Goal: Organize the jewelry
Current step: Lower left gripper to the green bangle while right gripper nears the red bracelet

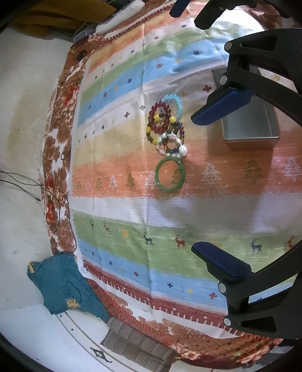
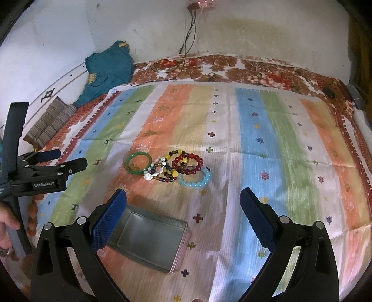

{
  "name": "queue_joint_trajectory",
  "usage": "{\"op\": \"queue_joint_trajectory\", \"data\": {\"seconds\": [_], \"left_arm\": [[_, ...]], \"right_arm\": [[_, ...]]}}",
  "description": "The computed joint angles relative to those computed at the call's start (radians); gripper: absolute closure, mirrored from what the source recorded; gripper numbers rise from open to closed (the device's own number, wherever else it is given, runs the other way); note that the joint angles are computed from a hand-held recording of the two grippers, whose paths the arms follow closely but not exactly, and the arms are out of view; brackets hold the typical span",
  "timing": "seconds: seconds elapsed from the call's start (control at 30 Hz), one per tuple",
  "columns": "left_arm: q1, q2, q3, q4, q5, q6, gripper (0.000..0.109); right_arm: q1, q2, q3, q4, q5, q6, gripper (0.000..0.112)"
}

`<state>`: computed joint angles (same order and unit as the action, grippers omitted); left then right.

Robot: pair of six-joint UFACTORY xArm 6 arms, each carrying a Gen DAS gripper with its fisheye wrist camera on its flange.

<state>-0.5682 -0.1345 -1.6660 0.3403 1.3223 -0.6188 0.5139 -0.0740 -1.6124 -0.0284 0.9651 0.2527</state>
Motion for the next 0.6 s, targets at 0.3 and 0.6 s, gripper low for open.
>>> {"op": "queue_joint_trajectory", "data": {"seconds": [0.3, 0.6], "left_arm": [[0.036, 0.053, -0.034, -0.011, 0.014, 0.019, 0.011], [0.075, 0.112, -0.048, -0.032, 0.010, 0.034, 0.011]], "right_arm": [[-0.015, 0.094, -0.087, 0.009, 0.019, -0.012, 0.013], [-0.033, 0.207, -0.181, 0.014, 0.059, -0.002, 0.013]]}}
